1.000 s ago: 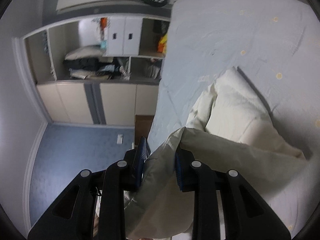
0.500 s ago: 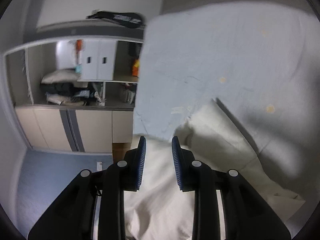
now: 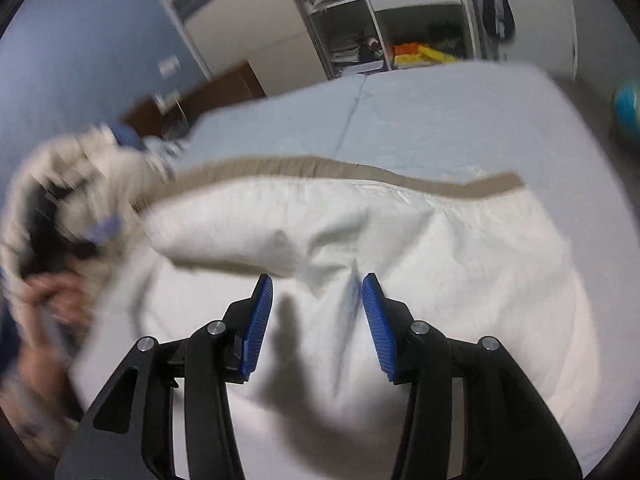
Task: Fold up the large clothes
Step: 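Lay the hem over the folded jacket and open both tools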
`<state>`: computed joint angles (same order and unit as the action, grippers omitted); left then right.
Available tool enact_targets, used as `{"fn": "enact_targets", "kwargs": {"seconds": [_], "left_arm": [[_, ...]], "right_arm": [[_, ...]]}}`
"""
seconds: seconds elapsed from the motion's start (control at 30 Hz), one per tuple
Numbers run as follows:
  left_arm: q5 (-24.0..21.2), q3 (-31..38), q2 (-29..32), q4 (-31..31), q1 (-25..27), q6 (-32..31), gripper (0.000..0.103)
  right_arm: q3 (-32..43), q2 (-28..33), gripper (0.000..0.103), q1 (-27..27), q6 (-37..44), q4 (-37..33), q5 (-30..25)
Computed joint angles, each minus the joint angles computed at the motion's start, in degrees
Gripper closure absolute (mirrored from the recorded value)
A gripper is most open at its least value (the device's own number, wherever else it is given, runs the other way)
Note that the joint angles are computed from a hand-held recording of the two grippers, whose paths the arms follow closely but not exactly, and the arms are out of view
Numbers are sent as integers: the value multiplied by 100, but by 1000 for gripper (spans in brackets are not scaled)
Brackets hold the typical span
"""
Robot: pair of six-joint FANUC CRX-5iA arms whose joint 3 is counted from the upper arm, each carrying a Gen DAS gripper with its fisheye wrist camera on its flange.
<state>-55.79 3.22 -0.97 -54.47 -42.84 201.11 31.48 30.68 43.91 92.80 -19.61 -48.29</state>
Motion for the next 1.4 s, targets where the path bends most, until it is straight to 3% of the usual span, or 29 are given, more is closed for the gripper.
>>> {"fn": "enact_targets", "kwargs": {"seconds": [0.07, 0.13, 0.27, 0.43, 0.57, 0.67, 0.8, 0.93, 1.07, 1.4], "left_arm": [[-495, 337, 228, -263, -296, -247, 7], [-568, 654, 499, -113, -332, -940, 8], [-700, 1494, 1341, 726, -198, -2993, 16], [-761, 2024, 2083, 1640, 22, -4269, 31], [-1045, 2137, 2388, 2090, 303, -4326, 39], [-1004, 2002, 2480, 2426, 538, -4253, 39], [-1300, 2227, 2796, 2495, 603, -4508, 38], [-1139, 2164, 2898, 2692, 761, -4533, 37], [-909, 1834, 2765, 2629, 755, -4448, 36], [-1029, 2014, 2964, 2456, 682, -4441, 36]], "right_arm": [[62, 175, 59, 159, -337, 599, 98], [270, 390, 57, 224, -573, 934, 26], [840, 893, 49, 318, -971, 1491, -253], [1487, 1482, 43, 362, -1156, 1835, -553], [1967, 1891, 41, 360, -1177, 1815, -706], [2044, 2013, 40, 327, -1028, 1699, -704], [2015, 2100, 39, 337, -943, 1707, -683], [2127, 2230, 39, 302, -909, 1622, -693], [2048, 2259, 39, 301, -906, 1619, -531], [1928, 2260, 38, 304, -854, 1595, -364]]}}
